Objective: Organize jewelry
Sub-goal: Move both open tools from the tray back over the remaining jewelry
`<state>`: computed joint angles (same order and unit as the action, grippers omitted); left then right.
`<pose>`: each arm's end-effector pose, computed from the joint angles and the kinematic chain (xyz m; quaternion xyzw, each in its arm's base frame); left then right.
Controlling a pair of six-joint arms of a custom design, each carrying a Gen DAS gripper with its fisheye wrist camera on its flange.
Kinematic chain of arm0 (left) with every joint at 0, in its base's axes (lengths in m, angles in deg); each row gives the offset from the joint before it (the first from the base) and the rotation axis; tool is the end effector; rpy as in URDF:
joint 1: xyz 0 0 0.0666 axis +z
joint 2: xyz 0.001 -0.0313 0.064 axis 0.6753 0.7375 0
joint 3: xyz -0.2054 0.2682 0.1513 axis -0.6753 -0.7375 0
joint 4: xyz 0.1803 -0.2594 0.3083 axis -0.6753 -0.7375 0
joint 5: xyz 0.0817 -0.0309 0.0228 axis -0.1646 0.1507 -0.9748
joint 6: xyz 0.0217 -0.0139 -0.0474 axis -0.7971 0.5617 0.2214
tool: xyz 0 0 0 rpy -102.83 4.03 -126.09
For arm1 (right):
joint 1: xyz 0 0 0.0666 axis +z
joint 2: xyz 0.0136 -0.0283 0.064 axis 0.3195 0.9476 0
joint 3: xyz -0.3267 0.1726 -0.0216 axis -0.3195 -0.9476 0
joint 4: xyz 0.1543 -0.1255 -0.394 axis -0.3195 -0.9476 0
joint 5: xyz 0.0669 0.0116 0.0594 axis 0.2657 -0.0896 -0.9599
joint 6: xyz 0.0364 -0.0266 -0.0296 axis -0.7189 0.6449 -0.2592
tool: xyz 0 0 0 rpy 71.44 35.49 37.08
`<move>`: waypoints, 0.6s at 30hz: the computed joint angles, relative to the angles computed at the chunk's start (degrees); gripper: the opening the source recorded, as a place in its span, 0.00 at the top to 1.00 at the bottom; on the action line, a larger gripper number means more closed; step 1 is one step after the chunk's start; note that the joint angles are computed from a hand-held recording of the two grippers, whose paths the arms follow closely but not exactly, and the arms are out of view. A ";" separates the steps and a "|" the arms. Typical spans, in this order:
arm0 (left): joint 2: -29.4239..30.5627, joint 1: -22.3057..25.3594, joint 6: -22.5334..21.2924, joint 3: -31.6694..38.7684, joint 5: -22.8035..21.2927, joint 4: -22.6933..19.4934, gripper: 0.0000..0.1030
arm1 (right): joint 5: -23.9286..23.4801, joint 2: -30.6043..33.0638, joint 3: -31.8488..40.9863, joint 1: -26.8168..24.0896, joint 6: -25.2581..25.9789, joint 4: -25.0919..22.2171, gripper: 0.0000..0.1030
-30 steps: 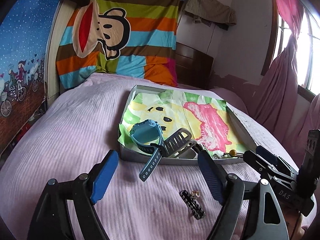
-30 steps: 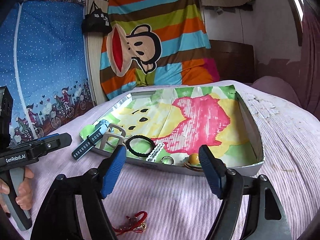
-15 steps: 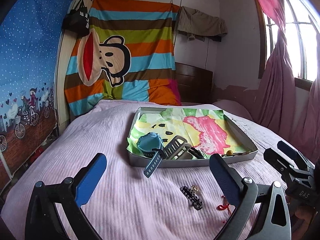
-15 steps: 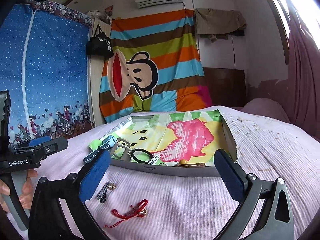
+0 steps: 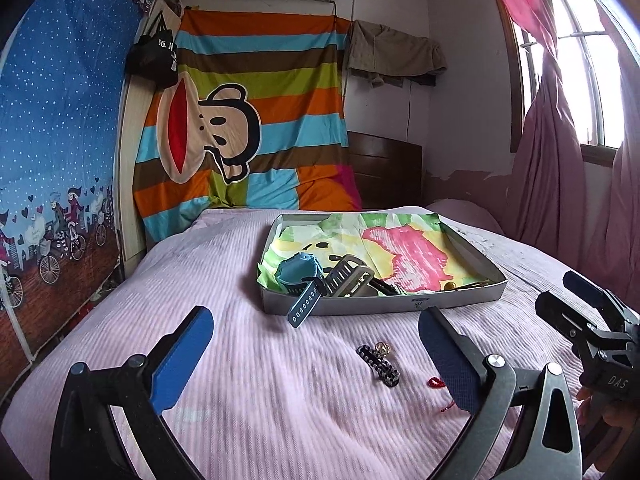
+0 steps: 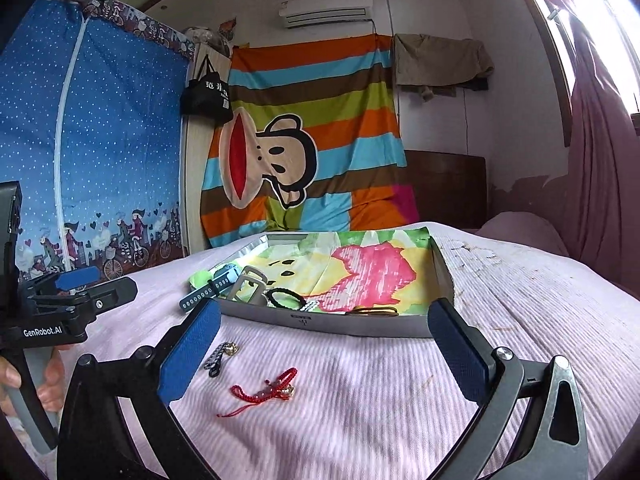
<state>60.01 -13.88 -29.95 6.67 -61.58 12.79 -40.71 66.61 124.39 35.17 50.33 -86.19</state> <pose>0.2873 -0.3728 0.3612 -0.1851 0.7821 0.0752 0.5903 0.3759 0.1227 0.3815 -0.2328 0.7386 0.1925 0.6026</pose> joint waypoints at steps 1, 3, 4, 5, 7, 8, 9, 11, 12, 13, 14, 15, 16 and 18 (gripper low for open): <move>0.06 -0.07 0.37 -0.01 0.01 -0.20 0.00 | -0.03 0.01 -0.08 -0.09 0.19 -0.25 0.01; 0.02 -0.10 1.02 -0.16 0.22 -0.43 0.00 | -0.79 0.00 -0.37 -0.54 0.66 -0.92 0.01; 0.02 -0.17 1.35 -0.25 0.37 -0.54 0.00 | -0.72 0.01 -0.46 -0.51 0.95 -1.19 0.01; 0.00 -0.13 1.43 -0.39 0.76 -0.47 0.00 | -0.60 -0.02 -0.56 -0.46 1.27 -1.51 0.01; 0.07 0.17 1.45 -0.50 2.12 -0.49 0.00 | -0.81 0.22 -0.56 -0.57 1.82 -2.36 0.01; 0.22 0.33 1.23 -0.45 2.98 -0.28 0.00 | -0.89 0.58 -0.28 -0.52 1.85 -2.65 0.01; 0.32 0.50 1.19 -0.45 3.84 -0.30 0.00 | -1.15 0.84 -0.15 -0.48 1.82 -2.81 0.01; 0.50 0.84 1.32 -0.41 5.46 -0.51 0.00 | -1.63 1.33 0.10 -0.63 1.97 -3.32 0.01; 0.41 1.02 1.09 -0.60 6.28 -0.15 0.00 | -1.71 1.75 0.37 -0.64 2.18 -3.74 0.01; 0.18 1.21 0.73 -0.93 7.23 0.51 0.00 | -1.63 2.22 0.74 -0.59 2.45 -4.47 0.01; 0.01 1.35 0.53 -1.16 8.04 1.01 0.00 | -1.49 2.61 0.94 -0.52 2.55 -4.95 0.01; -0.14 1.51 0.36 -1.38 8.74 1.43 0.00 | -1.21 3.02 1.23 -0.41 2.56 -5.45 0.01; -0.28 1.67 0.19 -1.59 9.44 1.82 0.00 | -1.10 3.62 1.65 -0.38 2.65 -6.12 0.01; -0.50 1.99 -0.42 -1.98 11.00 2.76 0.00 | -1.39 4.94 2.70 -0.38 2.73 -7.45 0.02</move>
